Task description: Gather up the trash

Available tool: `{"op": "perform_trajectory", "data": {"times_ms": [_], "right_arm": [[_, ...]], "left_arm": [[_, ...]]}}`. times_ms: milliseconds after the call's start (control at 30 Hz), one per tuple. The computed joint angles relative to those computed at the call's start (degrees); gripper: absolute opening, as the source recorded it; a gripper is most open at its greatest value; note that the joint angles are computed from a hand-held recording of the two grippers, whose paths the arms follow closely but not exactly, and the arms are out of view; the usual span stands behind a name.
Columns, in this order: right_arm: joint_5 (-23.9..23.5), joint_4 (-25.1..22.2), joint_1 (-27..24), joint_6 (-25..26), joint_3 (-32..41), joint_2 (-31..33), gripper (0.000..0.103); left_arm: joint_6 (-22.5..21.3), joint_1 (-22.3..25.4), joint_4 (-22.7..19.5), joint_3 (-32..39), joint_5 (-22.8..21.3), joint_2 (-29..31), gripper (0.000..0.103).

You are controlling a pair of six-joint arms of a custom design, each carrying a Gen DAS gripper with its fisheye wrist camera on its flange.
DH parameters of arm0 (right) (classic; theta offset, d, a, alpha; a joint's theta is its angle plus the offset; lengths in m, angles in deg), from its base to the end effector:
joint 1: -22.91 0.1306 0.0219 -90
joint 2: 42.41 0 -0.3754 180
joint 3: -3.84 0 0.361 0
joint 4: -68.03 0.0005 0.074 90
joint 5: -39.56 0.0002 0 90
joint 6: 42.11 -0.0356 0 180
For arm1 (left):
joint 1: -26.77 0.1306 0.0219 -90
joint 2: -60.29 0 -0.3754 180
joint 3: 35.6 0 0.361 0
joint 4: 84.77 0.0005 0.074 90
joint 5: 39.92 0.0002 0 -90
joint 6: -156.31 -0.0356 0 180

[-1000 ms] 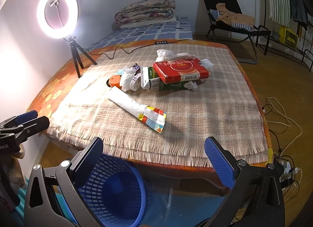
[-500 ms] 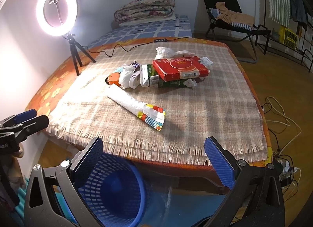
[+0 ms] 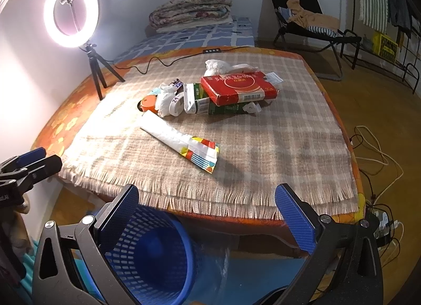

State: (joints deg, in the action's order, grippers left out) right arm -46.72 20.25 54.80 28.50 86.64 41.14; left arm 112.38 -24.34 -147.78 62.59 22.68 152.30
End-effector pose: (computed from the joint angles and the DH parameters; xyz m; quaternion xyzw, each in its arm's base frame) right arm 0.3522 0.2158 0.4167 -0.0903 0.9304 0.1258 0.3322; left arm 0.2959 -0.3415 0.4561 -0.0266 0.9332 -0.0578 0.3537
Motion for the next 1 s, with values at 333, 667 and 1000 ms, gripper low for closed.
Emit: {"op": "perform_trajectory", "data": {"times_ms": [333,667,1000], "right_arm": [[0.0,-1.2,0.1,-0.3,0.8,0.8,0.102],[0.0,-1.0,-0.1,0.0,0.8,1.1,0.102],[0.2,-1.1,-0.4,0.1,1.5,2.1,0.102]], "left_arm": [[0.1,0.1,0.6,-1.2,0.1,-0.4,0.101],[1.1,1.0,0.5,-3.5,0.2,-1.1,0.101],[1.4,1.9,-0.7,-2.9,1.1,-0.6,0.101]]}}
